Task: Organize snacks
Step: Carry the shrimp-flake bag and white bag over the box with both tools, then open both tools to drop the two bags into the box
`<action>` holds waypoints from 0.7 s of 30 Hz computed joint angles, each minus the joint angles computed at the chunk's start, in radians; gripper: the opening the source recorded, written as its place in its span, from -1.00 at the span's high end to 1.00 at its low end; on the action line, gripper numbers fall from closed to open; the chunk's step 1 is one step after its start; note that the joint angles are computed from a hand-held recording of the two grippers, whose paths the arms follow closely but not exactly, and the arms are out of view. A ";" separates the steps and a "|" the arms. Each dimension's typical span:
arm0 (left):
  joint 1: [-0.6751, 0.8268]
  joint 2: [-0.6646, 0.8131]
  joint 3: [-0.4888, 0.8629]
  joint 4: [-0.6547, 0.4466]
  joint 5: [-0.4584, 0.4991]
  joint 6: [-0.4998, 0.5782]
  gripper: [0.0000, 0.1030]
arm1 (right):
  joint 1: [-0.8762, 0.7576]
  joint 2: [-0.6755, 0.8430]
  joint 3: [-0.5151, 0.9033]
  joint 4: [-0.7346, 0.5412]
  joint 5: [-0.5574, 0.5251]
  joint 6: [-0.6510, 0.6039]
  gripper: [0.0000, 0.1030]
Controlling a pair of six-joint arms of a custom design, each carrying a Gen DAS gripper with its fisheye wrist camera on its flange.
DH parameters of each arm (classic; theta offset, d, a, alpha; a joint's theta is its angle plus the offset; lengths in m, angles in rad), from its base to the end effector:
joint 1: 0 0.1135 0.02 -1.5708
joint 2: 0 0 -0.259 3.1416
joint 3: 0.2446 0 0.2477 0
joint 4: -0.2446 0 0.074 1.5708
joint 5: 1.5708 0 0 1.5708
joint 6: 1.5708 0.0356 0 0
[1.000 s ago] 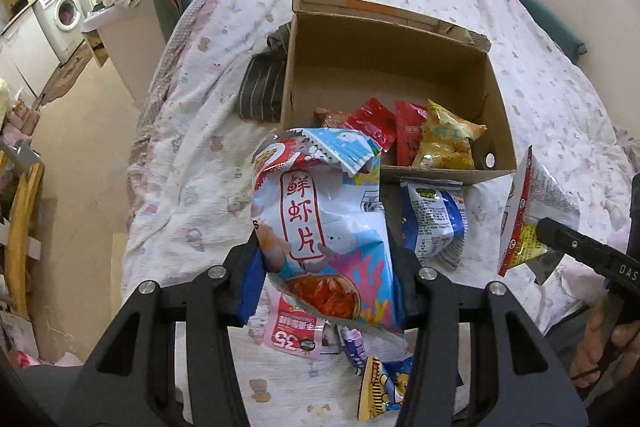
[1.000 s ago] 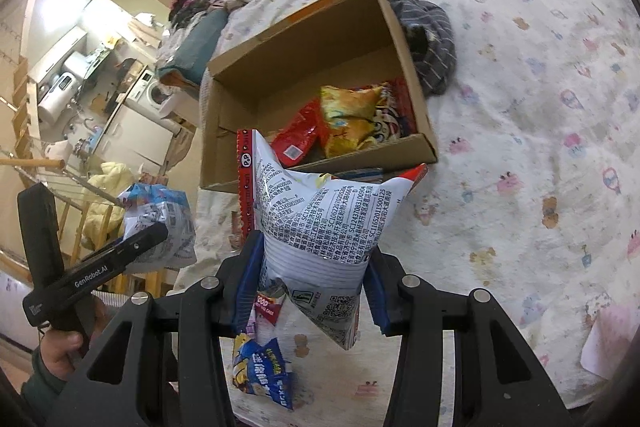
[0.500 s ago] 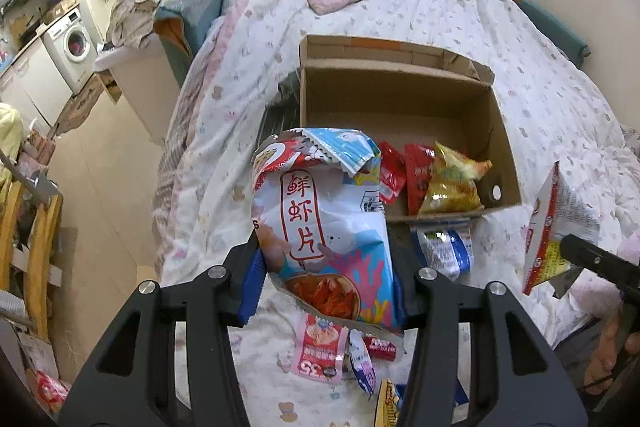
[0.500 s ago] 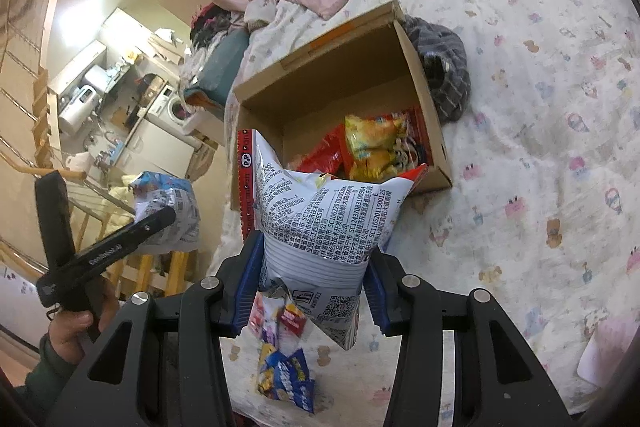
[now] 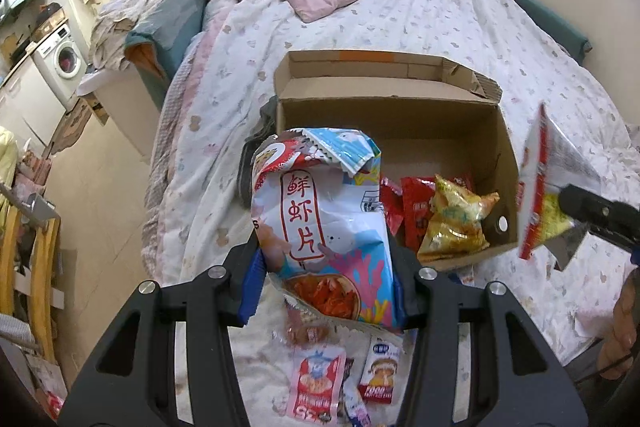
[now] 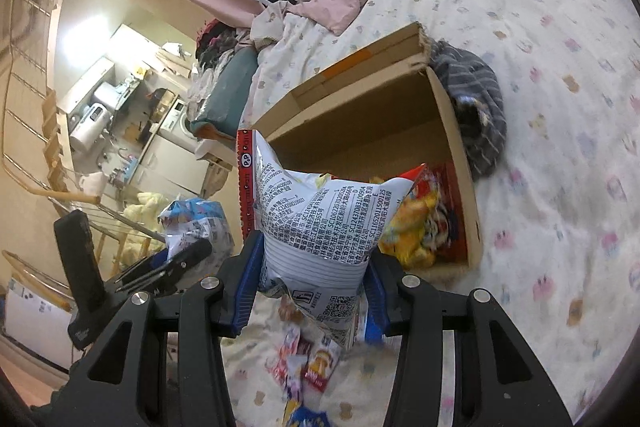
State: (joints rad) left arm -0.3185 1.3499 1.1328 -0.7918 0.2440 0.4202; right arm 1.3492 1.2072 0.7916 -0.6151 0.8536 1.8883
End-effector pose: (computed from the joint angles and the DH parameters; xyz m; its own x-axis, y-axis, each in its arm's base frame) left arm 0.2525 -0.0923 0.2812 -0.5599 0.6015 -0.5698 0.7169 0.6965 0.0307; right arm 0.0750 0.2107 0.2299 -0.4694 0.7576 -0.4535 0.3527 0.6317 0.6903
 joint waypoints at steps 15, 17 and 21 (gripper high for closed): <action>-0.080 0.228 0.065 0.087 -0.016 -0.040 0.11 | -0.426 -0.088 -0.151 0.178 -0.279 -0.383 0.06; -0.094 0.240 0.066 0.077 -0.007 -0.036 0.11 | -0.460 -0.081 -0.165 0.197 -0.304 -0.407 0.06; -0.154 0.231 0.015 0.123 -0.058 -0.017 0.10 | -0.514 -0.021 -0.163 0.254 -0.369 -0.473 0.06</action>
